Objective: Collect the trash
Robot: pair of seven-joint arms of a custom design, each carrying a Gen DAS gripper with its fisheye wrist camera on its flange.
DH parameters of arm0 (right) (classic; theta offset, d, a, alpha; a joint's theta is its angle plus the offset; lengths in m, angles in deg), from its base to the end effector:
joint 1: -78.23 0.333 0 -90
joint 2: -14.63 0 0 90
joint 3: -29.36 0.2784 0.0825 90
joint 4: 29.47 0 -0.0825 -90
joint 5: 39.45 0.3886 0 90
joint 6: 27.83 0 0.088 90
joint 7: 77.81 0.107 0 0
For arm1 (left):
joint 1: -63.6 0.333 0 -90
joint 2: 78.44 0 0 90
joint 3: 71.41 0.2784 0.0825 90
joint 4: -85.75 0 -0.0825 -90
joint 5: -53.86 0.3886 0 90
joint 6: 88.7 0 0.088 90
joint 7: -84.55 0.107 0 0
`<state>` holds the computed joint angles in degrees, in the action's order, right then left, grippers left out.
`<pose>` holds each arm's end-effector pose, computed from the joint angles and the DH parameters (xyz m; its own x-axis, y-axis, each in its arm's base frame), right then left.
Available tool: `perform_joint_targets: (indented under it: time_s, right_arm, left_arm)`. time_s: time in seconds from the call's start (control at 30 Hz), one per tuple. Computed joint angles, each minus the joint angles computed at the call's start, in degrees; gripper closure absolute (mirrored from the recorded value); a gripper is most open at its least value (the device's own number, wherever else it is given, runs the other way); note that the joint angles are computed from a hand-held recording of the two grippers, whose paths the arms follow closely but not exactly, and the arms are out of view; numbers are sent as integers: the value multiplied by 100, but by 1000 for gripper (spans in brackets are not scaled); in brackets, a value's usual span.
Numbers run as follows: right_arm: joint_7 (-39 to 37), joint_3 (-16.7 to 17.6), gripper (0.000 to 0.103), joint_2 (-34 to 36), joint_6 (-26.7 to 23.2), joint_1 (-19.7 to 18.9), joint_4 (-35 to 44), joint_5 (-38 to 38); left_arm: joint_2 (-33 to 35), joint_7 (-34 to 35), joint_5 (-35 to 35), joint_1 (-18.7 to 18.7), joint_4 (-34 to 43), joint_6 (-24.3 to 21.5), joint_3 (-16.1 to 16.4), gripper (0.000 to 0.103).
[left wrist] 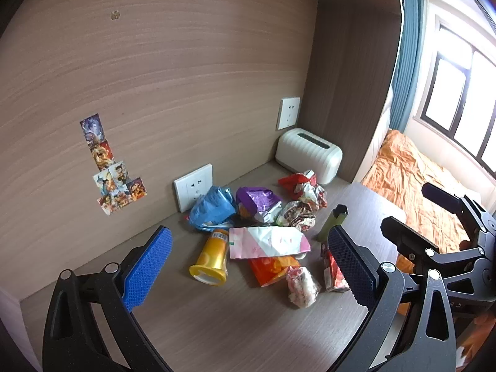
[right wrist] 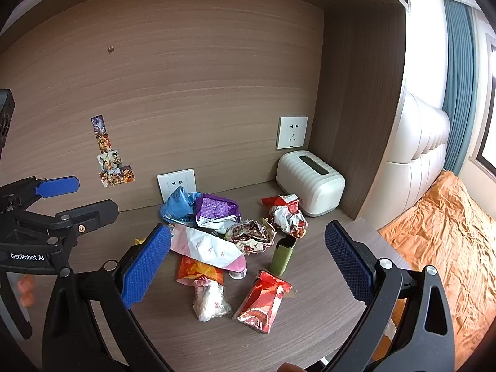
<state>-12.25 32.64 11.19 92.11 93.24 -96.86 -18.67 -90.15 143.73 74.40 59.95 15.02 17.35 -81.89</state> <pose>0.4831 0.1798 0.8765 0.6500 -0.7587 0.0439 -0.3630 -0.3607 -0.8592 0.4409 -0.1020 0.8880 0.2882 -0.9546 0.0756 -0.5768 -0.2360 -0.7820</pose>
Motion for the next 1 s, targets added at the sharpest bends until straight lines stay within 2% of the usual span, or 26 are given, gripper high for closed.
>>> perform_joint_targets:
  time_s: [0.8, 1.0]
  right_arm:
    - [58, 2, 4, 241, -261, -25, 238, 47]
    - [124, 34, 4, 220, -163, 5, 50, -201]
  left_arm:
    - [84, -2, -107, 9, -50, 9, 58, 5]
    - [-159, 54, -262, 61, -577, 264, 177, 5]
